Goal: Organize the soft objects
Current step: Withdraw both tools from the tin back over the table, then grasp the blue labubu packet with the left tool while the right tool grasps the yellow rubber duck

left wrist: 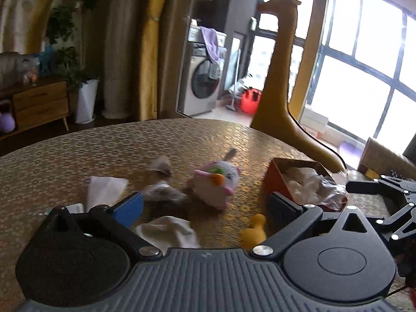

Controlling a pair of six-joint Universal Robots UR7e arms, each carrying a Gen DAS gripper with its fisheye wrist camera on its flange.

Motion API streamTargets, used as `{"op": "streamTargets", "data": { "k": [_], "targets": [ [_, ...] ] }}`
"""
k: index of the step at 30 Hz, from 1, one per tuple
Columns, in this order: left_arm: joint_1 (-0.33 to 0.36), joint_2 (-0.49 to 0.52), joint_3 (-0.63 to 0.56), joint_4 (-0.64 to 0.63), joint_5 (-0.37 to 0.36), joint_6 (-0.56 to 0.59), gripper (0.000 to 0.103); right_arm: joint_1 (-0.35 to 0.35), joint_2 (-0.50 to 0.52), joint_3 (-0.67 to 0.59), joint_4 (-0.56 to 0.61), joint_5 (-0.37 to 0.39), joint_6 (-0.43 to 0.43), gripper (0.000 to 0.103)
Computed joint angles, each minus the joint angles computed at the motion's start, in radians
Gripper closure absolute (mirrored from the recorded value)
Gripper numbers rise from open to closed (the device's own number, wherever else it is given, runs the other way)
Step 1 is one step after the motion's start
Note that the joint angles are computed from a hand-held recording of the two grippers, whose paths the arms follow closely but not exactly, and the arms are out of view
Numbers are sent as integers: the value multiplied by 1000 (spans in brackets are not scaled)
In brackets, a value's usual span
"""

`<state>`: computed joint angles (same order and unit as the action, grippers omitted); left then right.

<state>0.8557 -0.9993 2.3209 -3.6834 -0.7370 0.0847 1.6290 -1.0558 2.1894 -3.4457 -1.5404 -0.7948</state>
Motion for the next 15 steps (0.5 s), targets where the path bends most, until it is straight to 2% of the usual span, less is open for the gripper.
{"op": "streamTargets", "data": {
  "k": [3, 6, 12, 15],
  "targets": [
    [23, 6, 30, -124, 4, 42, 0, 5, 19, -2, -16, -27, 13, 1],
    [59, -30, 49, -89, -2, 12, 0, 11, 49, -12, -32, -58, 28, 1],
    [115, -37, 60, -101, 90, -2, 0, 24, 120, -48, -35, -140, 86, 1],
    [154, -39, 65, -120, 122, 4, 0, 41, 165, -83, -23, -208, 130, 1]
  ]
}}
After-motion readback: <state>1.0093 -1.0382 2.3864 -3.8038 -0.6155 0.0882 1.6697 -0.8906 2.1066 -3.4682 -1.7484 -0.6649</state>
